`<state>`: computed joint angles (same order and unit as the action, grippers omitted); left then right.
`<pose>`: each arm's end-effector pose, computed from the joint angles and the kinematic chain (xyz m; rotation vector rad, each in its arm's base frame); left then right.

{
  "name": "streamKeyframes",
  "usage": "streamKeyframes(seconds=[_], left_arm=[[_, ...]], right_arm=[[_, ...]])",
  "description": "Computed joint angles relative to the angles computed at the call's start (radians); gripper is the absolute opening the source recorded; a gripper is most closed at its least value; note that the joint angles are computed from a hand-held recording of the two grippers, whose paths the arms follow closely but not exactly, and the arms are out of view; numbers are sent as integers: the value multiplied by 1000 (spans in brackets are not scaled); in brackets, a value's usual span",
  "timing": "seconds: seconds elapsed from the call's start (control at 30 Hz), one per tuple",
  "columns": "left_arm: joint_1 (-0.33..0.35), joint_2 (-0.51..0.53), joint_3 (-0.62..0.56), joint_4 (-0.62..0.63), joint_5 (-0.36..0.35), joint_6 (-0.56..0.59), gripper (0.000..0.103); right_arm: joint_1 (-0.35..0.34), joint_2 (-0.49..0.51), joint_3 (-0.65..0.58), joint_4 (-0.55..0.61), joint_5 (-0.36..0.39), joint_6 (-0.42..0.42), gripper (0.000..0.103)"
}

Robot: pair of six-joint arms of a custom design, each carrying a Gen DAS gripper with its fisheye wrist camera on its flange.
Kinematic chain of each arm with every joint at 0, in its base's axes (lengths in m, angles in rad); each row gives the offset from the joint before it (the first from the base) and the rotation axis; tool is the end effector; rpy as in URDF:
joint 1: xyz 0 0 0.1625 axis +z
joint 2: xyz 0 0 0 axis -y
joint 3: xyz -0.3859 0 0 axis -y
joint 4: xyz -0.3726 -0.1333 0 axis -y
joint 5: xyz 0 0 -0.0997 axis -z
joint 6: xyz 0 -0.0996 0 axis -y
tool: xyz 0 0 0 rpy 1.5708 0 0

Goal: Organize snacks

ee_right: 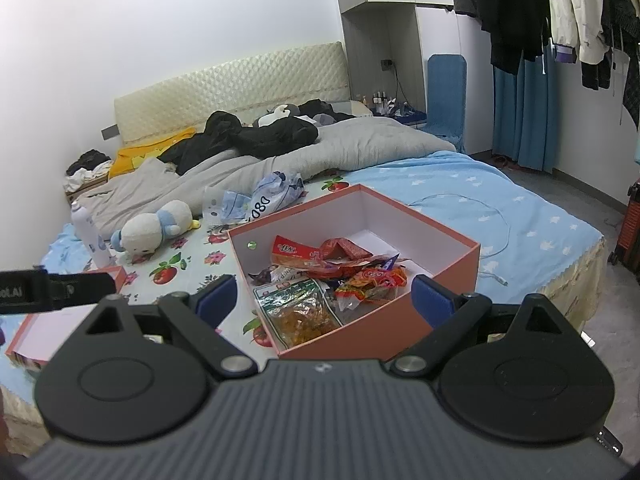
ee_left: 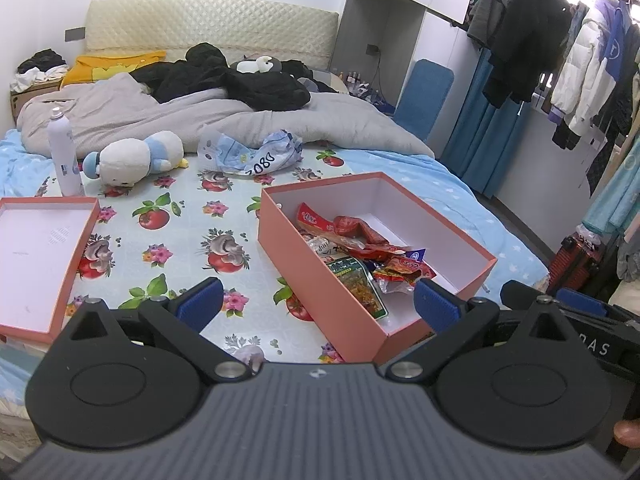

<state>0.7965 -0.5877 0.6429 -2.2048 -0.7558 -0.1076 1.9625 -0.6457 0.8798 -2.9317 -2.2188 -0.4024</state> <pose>-0.4221 -0.7258 0.3533 0.4977 2.3873 -1.0969 0.3674 -0.6978 0.3642 0.4123 -2.1669 1.3592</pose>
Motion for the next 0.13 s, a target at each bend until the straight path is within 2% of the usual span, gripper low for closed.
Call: streamKeyframes(seconds=[0.13], left_arm=[[0, 1, -1, -1, 4, -1, 103]], right_arm=[[4, 0, 1, -1, -2, 0, 95]])
